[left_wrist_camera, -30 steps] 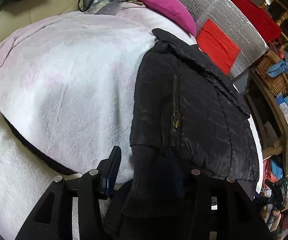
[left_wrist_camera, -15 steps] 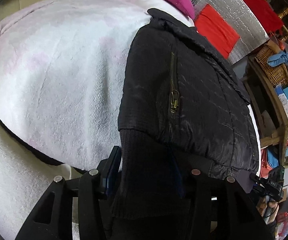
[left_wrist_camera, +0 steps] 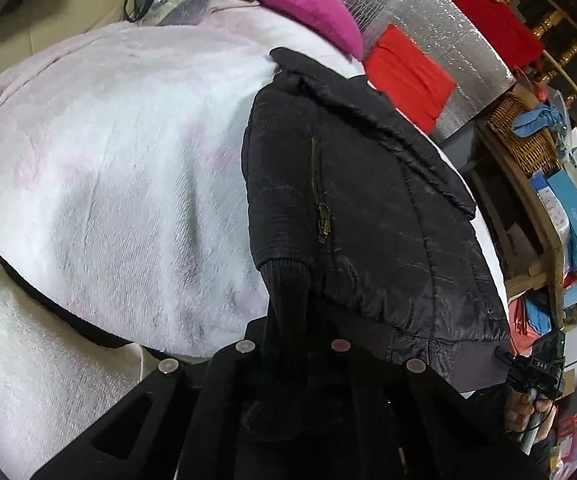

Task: Fold large clothes

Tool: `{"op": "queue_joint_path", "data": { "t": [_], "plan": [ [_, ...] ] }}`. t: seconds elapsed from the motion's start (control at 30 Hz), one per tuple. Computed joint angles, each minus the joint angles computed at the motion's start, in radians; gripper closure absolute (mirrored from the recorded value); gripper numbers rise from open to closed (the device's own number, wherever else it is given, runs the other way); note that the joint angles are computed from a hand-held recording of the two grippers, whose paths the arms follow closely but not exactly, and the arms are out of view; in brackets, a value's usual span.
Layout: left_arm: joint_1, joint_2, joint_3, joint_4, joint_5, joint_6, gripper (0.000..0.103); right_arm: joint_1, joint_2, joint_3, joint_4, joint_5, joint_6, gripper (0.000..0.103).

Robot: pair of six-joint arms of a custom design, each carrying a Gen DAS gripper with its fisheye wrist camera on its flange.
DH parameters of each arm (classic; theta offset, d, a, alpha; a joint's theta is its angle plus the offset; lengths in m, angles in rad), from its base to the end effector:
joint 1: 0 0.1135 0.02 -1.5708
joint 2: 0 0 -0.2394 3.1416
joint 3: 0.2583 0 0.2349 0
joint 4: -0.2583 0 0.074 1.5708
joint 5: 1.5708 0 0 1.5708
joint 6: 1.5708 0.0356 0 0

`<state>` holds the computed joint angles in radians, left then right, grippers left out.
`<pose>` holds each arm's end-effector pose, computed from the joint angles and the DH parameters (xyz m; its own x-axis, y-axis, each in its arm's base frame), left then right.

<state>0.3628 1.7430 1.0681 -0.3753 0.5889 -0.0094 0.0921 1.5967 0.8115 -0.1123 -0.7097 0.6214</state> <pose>0.3131 0.0977 0.1644 -0.8107 -0.3161 -0.4929 -0.0444 0.8725 -0.4865 0.2889 0.0500 0.1557 -0.9091 0.3595 -0.2104 0.0675 0.6256 0.7772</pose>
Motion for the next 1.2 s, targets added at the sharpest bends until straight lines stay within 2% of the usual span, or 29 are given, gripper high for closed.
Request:
{"op": "queue_joint_path", "data": {
  "t": [0.27,0.63,0.77,0.9,1.2],
  "plan": [
    [0.032,-0.055,-0.066,-0.005,0.029,0.024,0.095,-0.046,-0.067,-0.033,-0.061,-0.034,-0.055,0.095],
    [0.046,-0.066,-0.036,-0.065,0.054,0.059,0.095,-0.103,-0.127,-0.03,-0.165,-0.065,-0.12,0.095],
    [0.048,-0.063,-0.038,-0.071,0.056,0.075,0.095,-0.129,-0.101,-0.015,-0.192,-0.086,-0.154,0.095],
    [0.03,-0.024,0.02,-0.082,0.049,0.061,0.095,-0.12,-0.053,0.035,-0.18,-0.109,-0.155,0.095],
    [0.041,-0.02,0.186,-0.108,0.17,0.002,0.095,-0.169,-0.051,0.161,-0.122,-0.193,-0.068,0.095]
  ]
}}
